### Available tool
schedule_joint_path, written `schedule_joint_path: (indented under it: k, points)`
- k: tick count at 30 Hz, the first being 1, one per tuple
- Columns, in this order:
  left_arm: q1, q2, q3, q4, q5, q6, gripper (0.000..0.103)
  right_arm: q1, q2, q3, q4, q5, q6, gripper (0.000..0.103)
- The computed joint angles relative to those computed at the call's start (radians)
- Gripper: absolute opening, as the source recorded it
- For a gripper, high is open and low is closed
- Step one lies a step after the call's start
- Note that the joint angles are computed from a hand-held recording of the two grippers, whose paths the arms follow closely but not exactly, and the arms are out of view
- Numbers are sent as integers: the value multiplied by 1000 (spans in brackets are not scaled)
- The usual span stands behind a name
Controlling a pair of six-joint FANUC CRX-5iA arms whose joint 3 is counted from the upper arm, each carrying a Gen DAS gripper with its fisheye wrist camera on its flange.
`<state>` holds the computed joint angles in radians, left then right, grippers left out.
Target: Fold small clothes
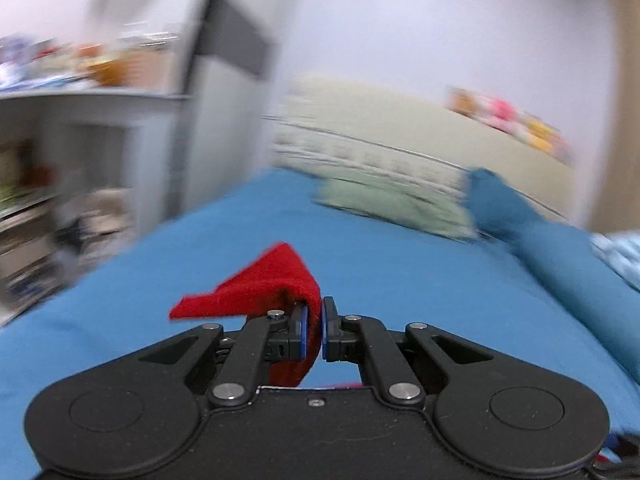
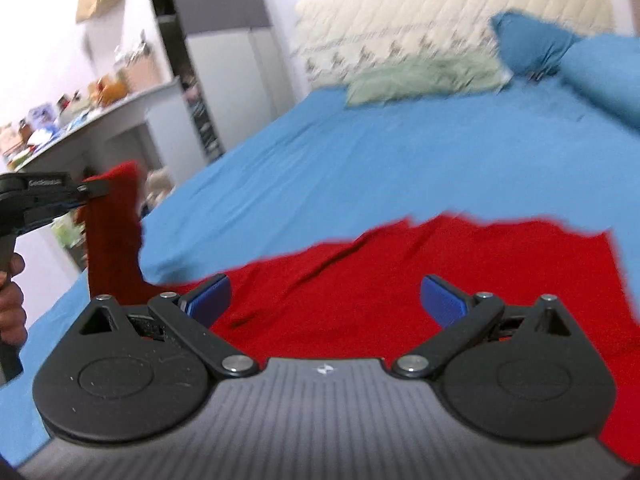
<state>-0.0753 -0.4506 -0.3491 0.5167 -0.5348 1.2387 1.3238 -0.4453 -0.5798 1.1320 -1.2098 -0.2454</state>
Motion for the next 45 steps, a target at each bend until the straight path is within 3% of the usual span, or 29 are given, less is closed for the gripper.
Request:
schedule_joint_path:
  k: [3, 7, 11, 13, 16, 18, 21, 25, 29, 30, 32, 34, 35, 37, 41, 45]
  points:
    - [-184, 90, 85, -142, -35, 129, 6, 39, -55, -15, 10, -127, 22, 103]
    - [-353, 212, 163, -352, -136, 307, 6, 93, -116, -30, -48, -274, 56, 103]
    - [-425, 262, 149, -437, -189, 409, 6, 132, -160, -50, -141, -348, 93, 103]
    - [-432, 260, 137, -450, -188, 407, 7, 144, -185, -73, -159, -354, 90, 103]
    - [-438, 229, 137, -491, -196, 420, 18, 148, -206, -94, -164, -342, 83, 103]
    - [-434, 188, 140, -523, -204, 446, 55, 129, -208, -93, -156, -319, 102, 103]
    - [-382, 78, 96, -522, -207, 444, 85, 94, -206, -83, -144, -253, 154, 103]
    - [-344, 9, 95, -659, -264, 532, 90, -12, -103, -9, -181, -107, 315, 103]
    - [-272, -7, 43, -634, -290, 543, 90, -108, 52, 81, -242, -2, 510, 102]
    - [-254, -2, 34, -616, -294, 552, 89, -127, 90, 101, -252, 21, 544, 99]
    - [-236, 4, 26, -620, -295, 599, 89, -167, 168, 159, -297, 50, 633, 78]
    - [-215, 9, 26, -611, -303, 600, 89, -194, 229, 203, -329, 48, 677, 67]
    - [-204, 8, 23, -606, -299, 591, 89, -206, 249, 218, -345, 51, 689, 48]
    - [-192, -3, 14, -605, -308, 575, 89, -230, 264, 238, -374, 66, 698, 25]
    - [-150, -41, -27, -551, -296, 520, 89, -212, 163, 134, -248, 43, 412, 25]
    - [-146, -53, -37, -525, -299, 515, 89, -121, 31, -7, -187, -45, 163, 25]
